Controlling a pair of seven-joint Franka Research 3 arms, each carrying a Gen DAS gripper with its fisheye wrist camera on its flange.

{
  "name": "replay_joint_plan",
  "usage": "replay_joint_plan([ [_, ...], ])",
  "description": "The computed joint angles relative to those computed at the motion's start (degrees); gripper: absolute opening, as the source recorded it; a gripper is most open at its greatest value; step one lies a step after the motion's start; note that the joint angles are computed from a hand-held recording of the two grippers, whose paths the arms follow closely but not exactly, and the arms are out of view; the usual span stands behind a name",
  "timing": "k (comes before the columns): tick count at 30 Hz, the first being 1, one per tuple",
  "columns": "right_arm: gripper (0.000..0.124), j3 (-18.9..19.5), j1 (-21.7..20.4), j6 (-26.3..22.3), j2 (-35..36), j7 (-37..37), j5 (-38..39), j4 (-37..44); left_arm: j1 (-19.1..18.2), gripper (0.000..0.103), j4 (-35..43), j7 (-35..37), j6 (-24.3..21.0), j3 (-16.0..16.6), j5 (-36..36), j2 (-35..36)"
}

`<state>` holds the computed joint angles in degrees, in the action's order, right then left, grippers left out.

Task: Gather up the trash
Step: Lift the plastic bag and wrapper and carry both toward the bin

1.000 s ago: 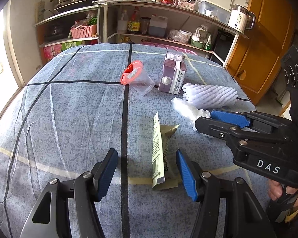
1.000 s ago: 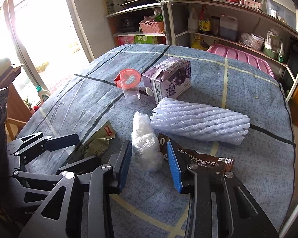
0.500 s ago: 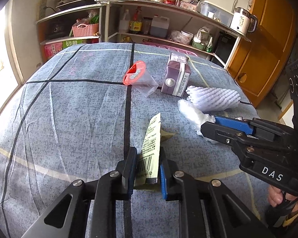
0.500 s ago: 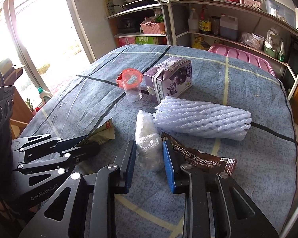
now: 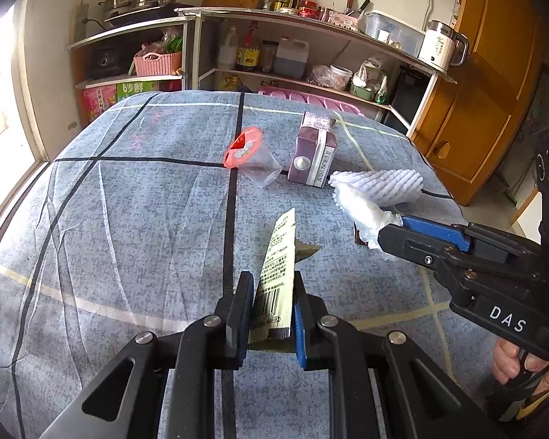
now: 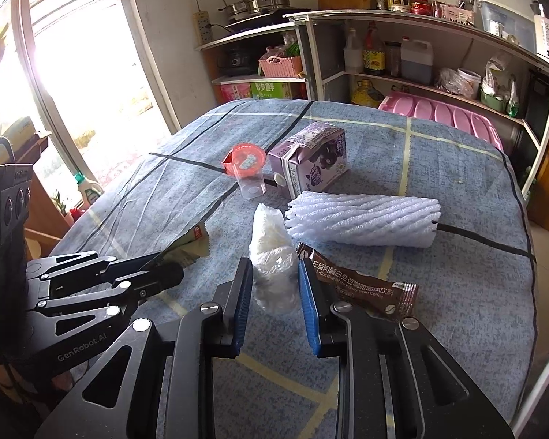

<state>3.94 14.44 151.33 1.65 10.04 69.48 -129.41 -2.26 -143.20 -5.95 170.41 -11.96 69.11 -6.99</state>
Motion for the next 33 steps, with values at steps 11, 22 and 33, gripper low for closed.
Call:
replay_joint_plan([
  [11,0.027,-2.7,-1.6,-3.5,-5.6,-1.5,3.0,-4.4,-1.0,0.019,-0.1,-0.2,-0.5,-2.3,-0.5,-3.2],
  [22,0.027,-6.2,-3.6,-3.3,-12.0,-3.3,5.7,-9.5,-3.7,0.019,3.8,1.7,-0.4,-4.3,-0.8,-1.7],
  [33,0.027,-10.4,-7.5,-1.1,-16.9,-2.7,5.3,-13.4,-9.4,0.019,12.6,4.5,1.8,-3.9,0.6,6.1],
])
